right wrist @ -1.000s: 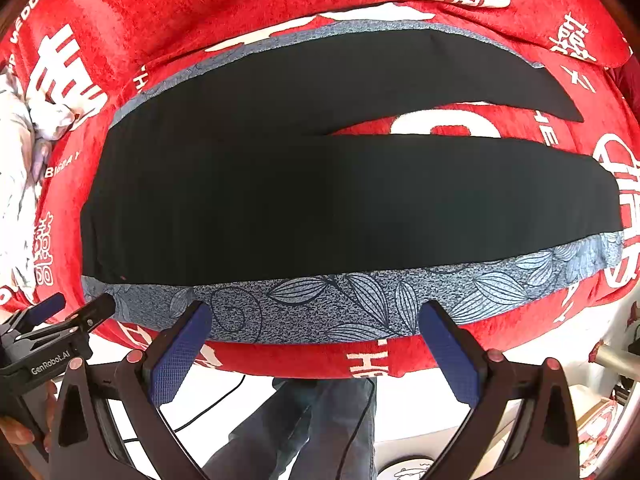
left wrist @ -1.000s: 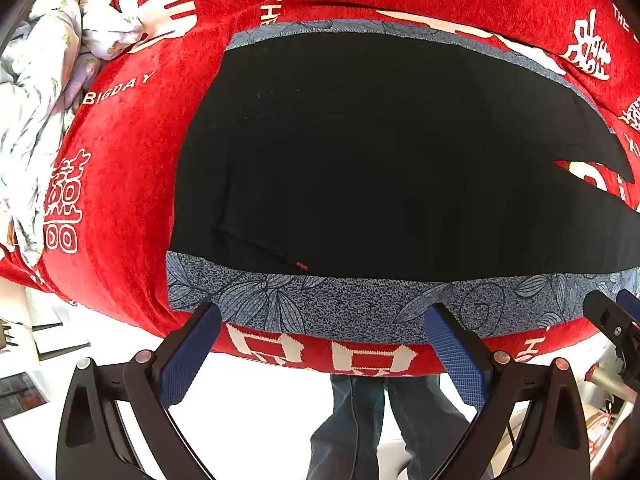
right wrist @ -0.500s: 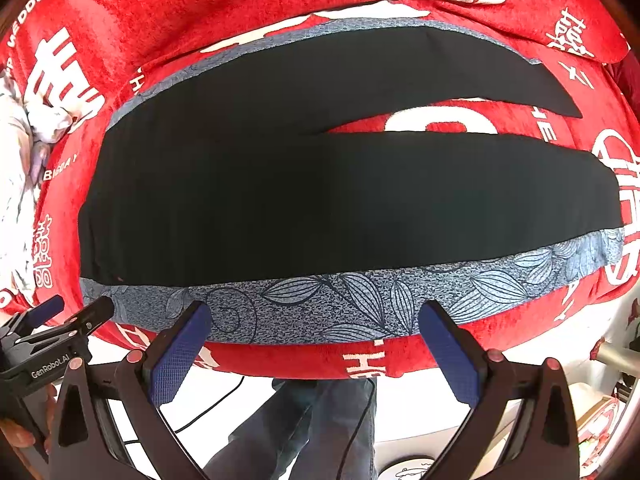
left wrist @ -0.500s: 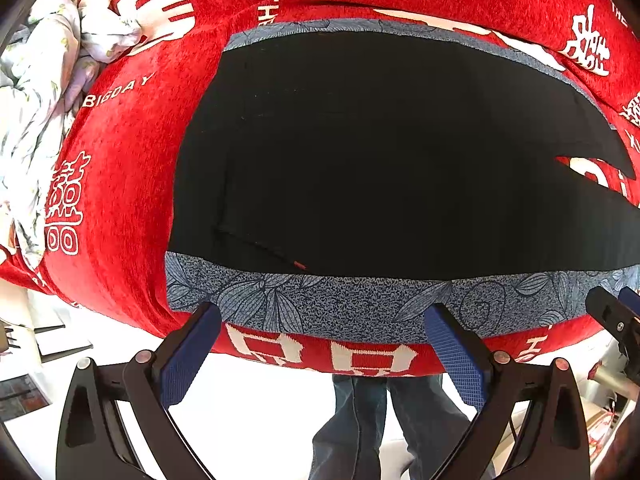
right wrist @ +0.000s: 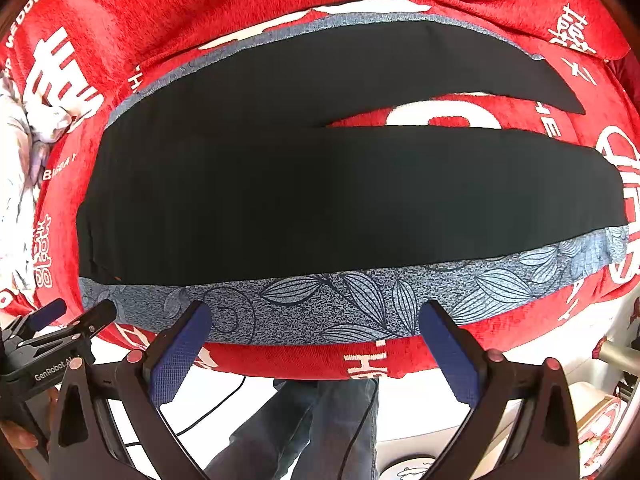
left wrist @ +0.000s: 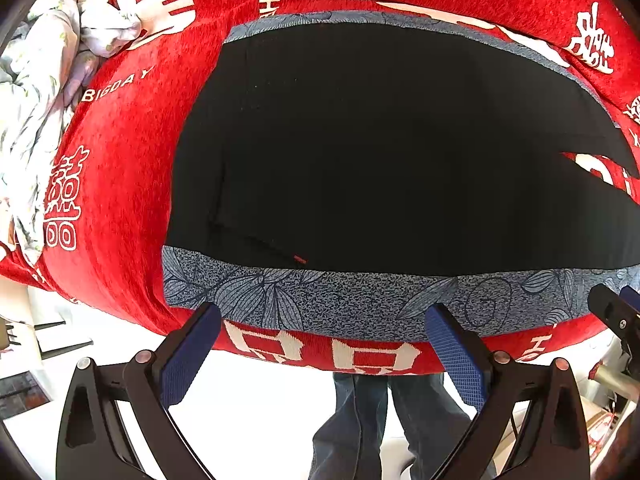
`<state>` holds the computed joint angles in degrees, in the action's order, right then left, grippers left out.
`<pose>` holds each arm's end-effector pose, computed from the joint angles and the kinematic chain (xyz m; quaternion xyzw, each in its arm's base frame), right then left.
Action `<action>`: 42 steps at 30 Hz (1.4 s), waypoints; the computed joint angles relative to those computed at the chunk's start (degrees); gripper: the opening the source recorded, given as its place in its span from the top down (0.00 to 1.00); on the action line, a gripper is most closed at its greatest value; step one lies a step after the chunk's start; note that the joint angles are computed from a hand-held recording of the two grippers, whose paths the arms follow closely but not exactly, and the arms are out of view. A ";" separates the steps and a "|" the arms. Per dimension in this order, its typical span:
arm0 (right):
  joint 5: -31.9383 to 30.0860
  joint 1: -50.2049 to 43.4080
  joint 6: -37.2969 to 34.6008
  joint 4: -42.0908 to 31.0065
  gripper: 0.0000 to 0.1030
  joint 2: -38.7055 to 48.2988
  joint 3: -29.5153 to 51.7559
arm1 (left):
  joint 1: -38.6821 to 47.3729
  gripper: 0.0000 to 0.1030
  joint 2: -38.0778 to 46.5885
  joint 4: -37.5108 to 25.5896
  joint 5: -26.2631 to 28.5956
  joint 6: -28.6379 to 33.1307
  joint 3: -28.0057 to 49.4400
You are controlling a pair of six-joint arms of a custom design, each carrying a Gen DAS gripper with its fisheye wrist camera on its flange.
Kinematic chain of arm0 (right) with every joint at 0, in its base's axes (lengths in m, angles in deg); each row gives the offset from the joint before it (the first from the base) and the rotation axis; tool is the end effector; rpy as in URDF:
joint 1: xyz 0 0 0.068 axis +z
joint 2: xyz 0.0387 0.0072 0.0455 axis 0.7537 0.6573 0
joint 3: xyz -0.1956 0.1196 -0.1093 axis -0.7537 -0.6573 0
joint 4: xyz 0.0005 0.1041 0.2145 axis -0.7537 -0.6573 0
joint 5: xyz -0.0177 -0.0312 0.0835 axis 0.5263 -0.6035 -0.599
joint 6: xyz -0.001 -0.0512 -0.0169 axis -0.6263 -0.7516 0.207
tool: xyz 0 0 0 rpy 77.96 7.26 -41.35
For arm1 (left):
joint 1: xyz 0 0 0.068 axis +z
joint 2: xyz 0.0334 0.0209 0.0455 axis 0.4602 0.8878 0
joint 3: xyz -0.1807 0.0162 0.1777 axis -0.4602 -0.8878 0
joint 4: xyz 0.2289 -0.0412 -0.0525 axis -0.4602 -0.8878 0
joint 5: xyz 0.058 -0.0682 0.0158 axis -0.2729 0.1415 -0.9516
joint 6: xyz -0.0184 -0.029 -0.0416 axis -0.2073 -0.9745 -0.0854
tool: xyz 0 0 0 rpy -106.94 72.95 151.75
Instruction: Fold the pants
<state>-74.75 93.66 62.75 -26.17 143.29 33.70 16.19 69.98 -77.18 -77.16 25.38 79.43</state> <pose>0.2646 0.2621 0.2249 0.4086 0.9104 0.0597 0.0255 0.3591 -0.0690 0.2075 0.3199 0.9463 0.0334 0.0340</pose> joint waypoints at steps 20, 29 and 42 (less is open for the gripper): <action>-0.57 -0.79 -0.85 0.92 0.00 0.61 -0.22 | 0.18 0.01 2.01 0.97 -0.60 -0.11 1.29; -0.76 -1.10 0.43 2.85 0.00 -0.62 -3.03 | 0.33 0.01 3.06 0.87 -0.70 -0.64 2.55; -0.17 -0.46 2.23 6.01 0.00 -2.87 -6.96 | 0.28 0.01 2.10 2.30 -0.97 -0.67 0.19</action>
